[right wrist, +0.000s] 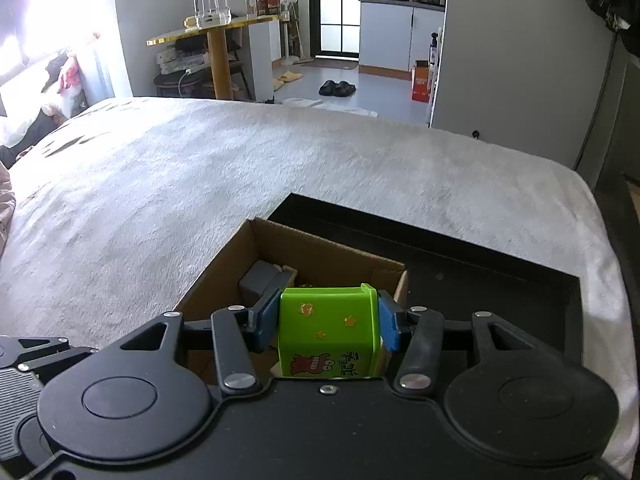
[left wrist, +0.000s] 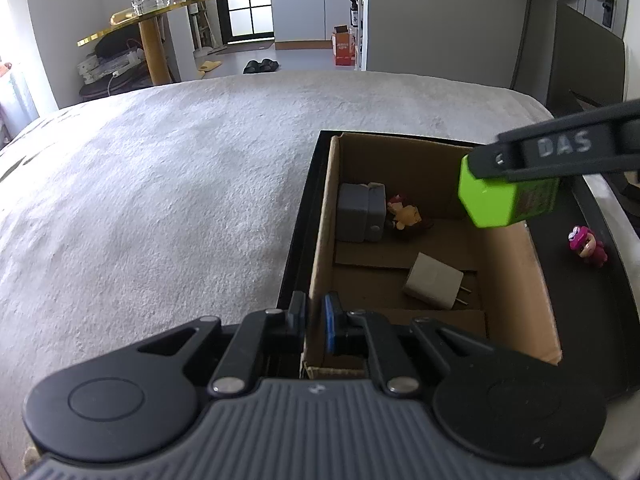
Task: Organize rigid objects
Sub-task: 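Lift the green block with the right gripper and carry it over the box, then open the right gripper to drop the green block into the box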
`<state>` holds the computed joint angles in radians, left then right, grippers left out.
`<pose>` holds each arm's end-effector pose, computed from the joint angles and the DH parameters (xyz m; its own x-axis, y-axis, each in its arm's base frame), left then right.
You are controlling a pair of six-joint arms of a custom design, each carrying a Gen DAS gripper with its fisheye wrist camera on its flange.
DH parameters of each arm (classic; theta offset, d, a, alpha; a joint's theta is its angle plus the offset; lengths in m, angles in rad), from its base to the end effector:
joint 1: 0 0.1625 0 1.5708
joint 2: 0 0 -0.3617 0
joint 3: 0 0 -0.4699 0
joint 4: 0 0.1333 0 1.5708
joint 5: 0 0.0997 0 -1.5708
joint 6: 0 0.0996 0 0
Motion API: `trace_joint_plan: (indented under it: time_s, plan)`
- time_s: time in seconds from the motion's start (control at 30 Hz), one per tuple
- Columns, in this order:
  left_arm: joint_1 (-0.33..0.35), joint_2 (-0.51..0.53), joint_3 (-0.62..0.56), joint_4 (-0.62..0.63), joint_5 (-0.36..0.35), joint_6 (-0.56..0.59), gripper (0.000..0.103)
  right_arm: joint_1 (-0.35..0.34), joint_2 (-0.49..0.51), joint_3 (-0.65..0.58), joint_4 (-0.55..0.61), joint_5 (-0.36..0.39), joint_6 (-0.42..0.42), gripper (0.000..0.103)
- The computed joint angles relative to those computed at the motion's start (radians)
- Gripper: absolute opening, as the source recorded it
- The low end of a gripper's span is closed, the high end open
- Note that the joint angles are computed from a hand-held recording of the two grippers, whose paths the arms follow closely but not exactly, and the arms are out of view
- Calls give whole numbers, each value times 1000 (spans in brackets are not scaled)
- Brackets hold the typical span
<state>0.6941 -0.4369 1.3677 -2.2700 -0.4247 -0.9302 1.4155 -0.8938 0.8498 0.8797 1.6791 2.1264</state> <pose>-0.3916 -0.6174 -0.1242 -0.6612 -0.2299 -0.7141 0.3647 0.7333 -0.5738 0.0146 -0.6992 0.3248 -0.6096 -0.5037 0.6121 -0.7644 0.5780 -0.2856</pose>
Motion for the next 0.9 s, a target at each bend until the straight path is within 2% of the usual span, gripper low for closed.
trace_joint_plan:
  time_s: [0.2, 0.3, 0.4, 0.6, 0.9]
  plan:
    - [3, -8, 11, -27, -10, 11, 9, -4, 32, -29, -12, 0, 21, 51]
    - [3, -9, 14, -40, -15, 15, 9, -6, 18, -7, -51, 6, 29, 55]
    - [3, -9, 15, -52, -21, 22, 9, -14, 9, -5, -38, -8, 54, 56]
    - [2, -6, 14, -57, -22, 26, 9, -29, -21, 26, -26, 4, 46, 57]
    - [1, -2, 10, -44, -13, 24, 9, -57, -68, 65, -19, -11, 44, 63]
